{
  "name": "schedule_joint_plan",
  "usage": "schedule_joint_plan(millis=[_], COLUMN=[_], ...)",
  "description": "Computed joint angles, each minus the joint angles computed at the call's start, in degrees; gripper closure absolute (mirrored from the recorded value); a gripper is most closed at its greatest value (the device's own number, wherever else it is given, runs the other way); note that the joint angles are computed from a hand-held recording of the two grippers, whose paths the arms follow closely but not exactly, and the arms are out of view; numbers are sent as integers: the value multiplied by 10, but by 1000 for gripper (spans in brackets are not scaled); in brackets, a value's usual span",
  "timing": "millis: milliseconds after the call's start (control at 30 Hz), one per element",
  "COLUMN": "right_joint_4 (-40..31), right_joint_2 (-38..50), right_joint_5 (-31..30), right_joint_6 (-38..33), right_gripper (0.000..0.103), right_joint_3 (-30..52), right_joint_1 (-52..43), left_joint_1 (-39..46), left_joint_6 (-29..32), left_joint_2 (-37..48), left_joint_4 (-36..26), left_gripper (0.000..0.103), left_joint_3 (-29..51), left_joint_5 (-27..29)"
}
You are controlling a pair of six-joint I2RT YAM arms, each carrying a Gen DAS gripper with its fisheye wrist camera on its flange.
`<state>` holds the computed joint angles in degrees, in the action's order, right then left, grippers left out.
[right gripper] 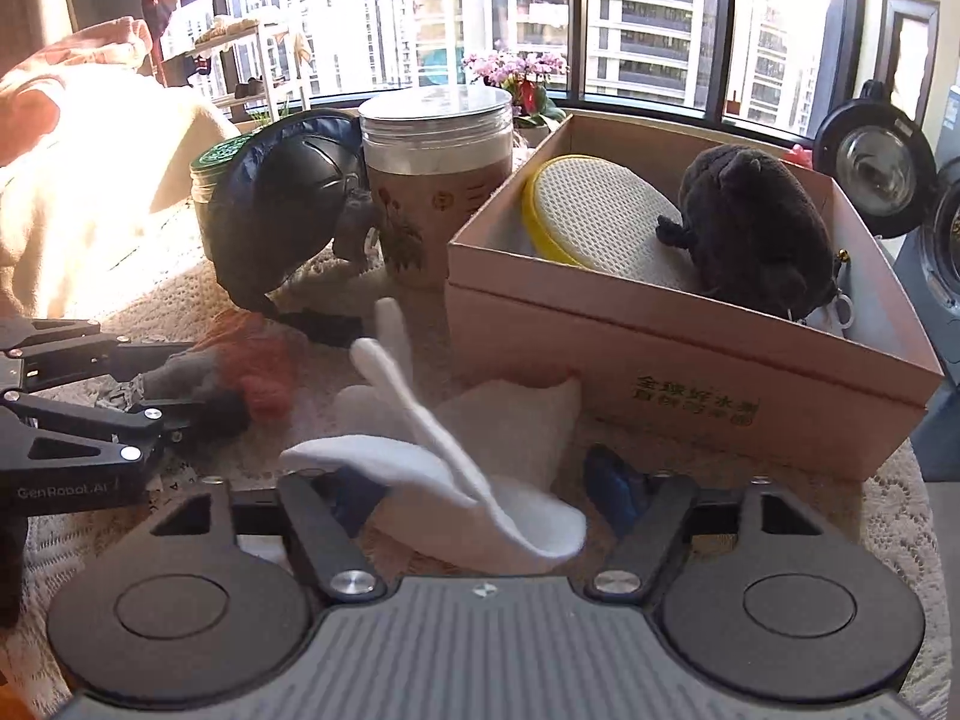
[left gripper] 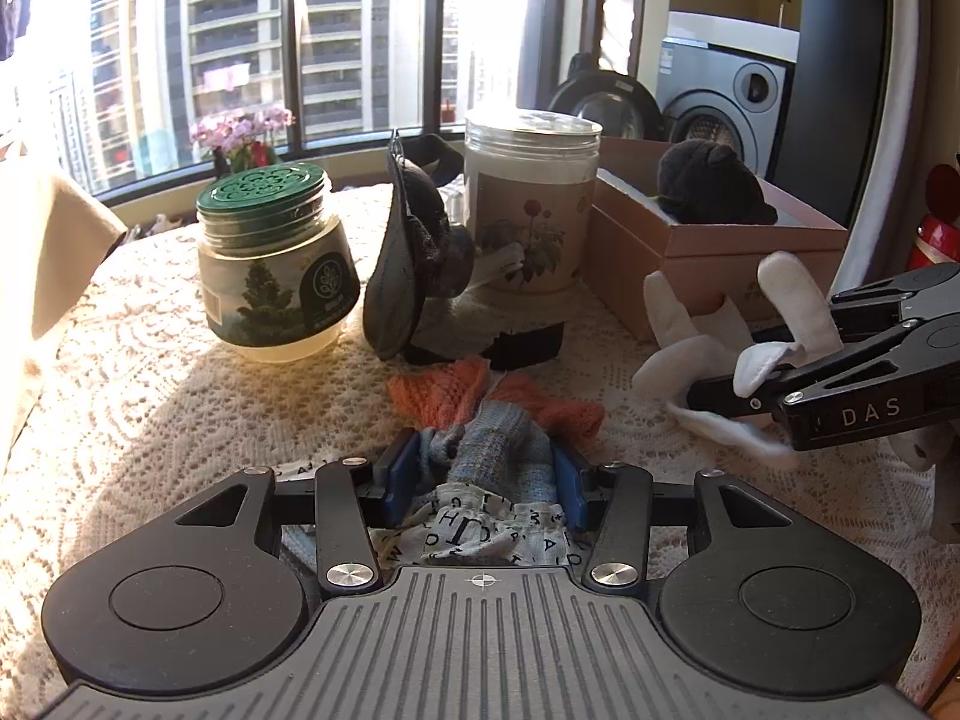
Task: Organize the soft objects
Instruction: 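Lift the socks with the left tool while the right lifts the glove toward the box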
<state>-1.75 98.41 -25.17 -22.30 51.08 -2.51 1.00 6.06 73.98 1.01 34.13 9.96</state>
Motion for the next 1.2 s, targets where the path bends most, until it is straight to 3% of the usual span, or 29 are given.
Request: schedule_joint_plan(millis=[100, 233, 300, 367, 433, 633, 833, 1033, 1200], right_joint_4=[-37, -75, -82, -93, -101, -140, -165, -175, -131], right_joint_2=[-13, -23, -34, -51, -72, -127, -176, -173, -89], right_joint_5=[-15, -13, -19, -30, -41, -84, -129, -192, -164], right_joint_6=[-30, -33, -32, -38, -50, -98, -127, -89, -1], right_gripper=[78, 86, 86, 86, 86, 86, 86, 86, 86], right_joint_3=[9, 24, 22, 16, 6, -11, -8, 80, 204], right_joint_1=[-3, -8, -16, -31, -48, -127, -209, -258, -229], left_joint_1=[-4, -23, -27, -26, -29, -128, -189, -183, -178], left_joint_6=[2, -3, -11, -13, -20, -19, -44, -68, -89], left_joint_2=[-1, -5, -11, -21, -40, -117, -124, -17, 181], left_joint_4=[-1, -1, 0, -9, -29, -91, -134, -120, -151], left_gripper=[52, 60, 75, 79, 80, 81, 81, 81, 79], left_joint_3=[0, 0, -4, -5, -4, 4, 60, 201, 417], left_joint_5=[-8, -43, -59, -53, -34, -57, -47, -33, -1])
